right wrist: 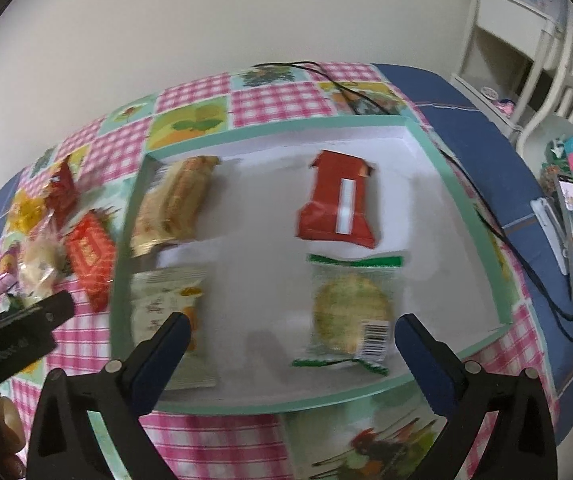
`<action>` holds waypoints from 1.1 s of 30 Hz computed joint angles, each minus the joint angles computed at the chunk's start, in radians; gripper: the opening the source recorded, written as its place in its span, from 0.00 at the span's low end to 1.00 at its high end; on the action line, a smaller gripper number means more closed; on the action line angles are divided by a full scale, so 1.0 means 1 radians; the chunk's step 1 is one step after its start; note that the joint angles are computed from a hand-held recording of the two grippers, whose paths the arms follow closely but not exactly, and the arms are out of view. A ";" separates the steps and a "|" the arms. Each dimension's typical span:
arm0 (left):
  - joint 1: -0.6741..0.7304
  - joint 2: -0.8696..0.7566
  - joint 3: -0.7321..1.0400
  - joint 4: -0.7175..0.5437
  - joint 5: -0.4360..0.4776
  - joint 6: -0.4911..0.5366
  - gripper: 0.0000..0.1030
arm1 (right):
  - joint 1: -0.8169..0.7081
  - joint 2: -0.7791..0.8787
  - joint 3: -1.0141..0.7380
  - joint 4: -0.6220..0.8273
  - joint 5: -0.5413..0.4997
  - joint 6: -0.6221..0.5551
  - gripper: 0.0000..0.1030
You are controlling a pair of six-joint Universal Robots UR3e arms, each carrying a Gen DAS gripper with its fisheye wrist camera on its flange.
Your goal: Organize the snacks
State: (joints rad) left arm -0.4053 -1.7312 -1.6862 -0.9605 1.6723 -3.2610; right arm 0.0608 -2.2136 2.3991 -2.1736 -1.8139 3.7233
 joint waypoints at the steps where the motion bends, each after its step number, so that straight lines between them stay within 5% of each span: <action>1: 0.006 0.004 0.001 -0.005 0.000 0.018 0.95 | 0.033 0.035 -0.020 -0.012 -0.009 0.021 1.00; 17: 0.360 0.140 -0.106 -0.017 -0.058 0.227 0.95 | 0.362 0.522 -0.321 -0.223 -0.010 0.228 1.00; 27: 0.555 0.123 -0.126 -0.003 -0.167 0.286 0.95 | 0.389 0.735 -0.480 -0.303 -0.004 0.161 0.99; 33: 0.544 0.045 -0.113 0.049 -0.208 0.329 0.95 | 0.351 0.835 -0.541 -0.352 0.011 0.066 0.86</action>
State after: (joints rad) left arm 0.1387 -1.6863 -1.7990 -0.9116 1.4640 -2.9321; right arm 0.4114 -1.3787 1.8584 -2.5257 -1.8030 3.7890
